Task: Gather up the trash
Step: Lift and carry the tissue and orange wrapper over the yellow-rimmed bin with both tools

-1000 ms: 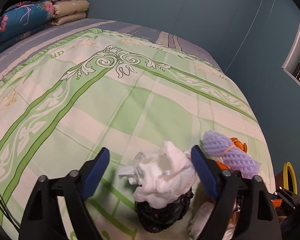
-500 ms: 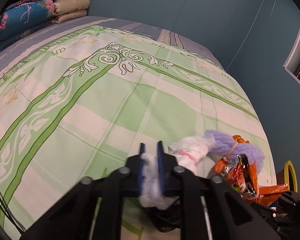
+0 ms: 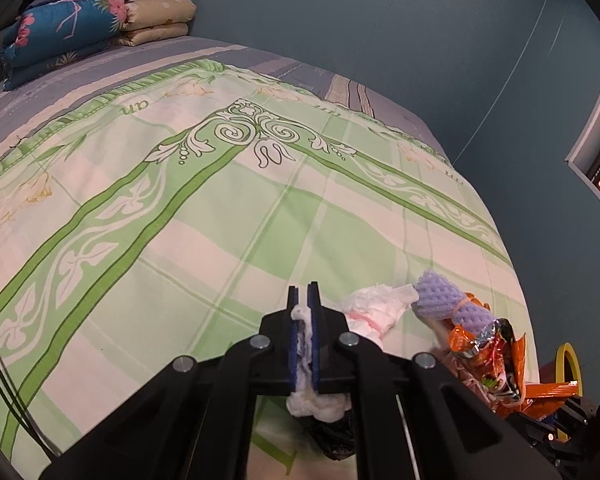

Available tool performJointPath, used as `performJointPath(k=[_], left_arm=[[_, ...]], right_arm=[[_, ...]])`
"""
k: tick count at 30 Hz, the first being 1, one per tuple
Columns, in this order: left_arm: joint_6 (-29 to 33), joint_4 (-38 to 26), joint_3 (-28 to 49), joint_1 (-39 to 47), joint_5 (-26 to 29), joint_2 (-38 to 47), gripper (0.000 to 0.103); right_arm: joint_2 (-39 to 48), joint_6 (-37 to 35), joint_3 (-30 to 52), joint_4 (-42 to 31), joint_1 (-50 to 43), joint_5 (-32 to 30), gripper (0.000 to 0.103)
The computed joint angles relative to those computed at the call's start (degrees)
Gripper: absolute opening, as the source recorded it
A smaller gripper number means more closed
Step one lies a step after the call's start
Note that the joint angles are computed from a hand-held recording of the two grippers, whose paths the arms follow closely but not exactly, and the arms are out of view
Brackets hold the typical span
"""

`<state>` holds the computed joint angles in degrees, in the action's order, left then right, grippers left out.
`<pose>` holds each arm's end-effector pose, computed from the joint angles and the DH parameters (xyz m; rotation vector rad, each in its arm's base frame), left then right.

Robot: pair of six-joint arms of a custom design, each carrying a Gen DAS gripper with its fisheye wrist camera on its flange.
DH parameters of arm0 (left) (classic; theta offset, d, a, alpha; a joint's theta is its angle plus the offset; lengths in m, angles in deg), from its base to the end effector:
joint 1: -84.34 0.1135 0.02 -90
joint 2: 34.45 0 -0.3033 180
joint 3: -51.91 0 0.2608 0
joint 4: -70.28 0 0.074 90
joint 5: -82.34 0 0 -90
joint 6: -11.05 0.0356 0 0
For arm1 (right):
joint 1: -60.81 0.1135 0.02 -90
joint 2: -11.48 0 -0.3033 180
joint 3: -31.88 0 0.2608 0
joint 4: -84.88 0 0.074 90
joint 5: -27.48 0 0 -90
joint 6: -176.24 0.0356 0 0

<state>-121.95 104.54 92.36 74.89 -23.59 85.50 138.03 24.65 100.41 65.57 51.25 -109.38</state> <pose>0.2928 -0.0388 0.0430 -0.7983 2.1847 -0.1311 0.3596 -0.0342 0.0400 -1.1593 2.1115 0.6927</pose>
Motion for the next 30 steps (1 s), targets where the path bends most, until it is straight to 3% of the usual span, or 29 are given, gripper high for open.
performJointPath(k=[12, 19, 30], left_arm=[[-2.4, 0.7, -8.1, -0.2, -4.2, -11.9, 0.004], [-3.1, -5.6, -10.1, -3.5, -9.0, -21.1, 0.004], [-5.6, -20.3, -8.0, -13.9, -20.5, -33.4, 0.004]], right_arm=[[-5.3, -3.8, -1.2, -5.5, -3.4, -4.2, 0.016], [-8.2, -6.4, -1.0, -9.9, -6.2, -6.8, 0.016], [-10.4, -10.5, 3.4, -19.1, -12.8, -11.1, 0.016]])
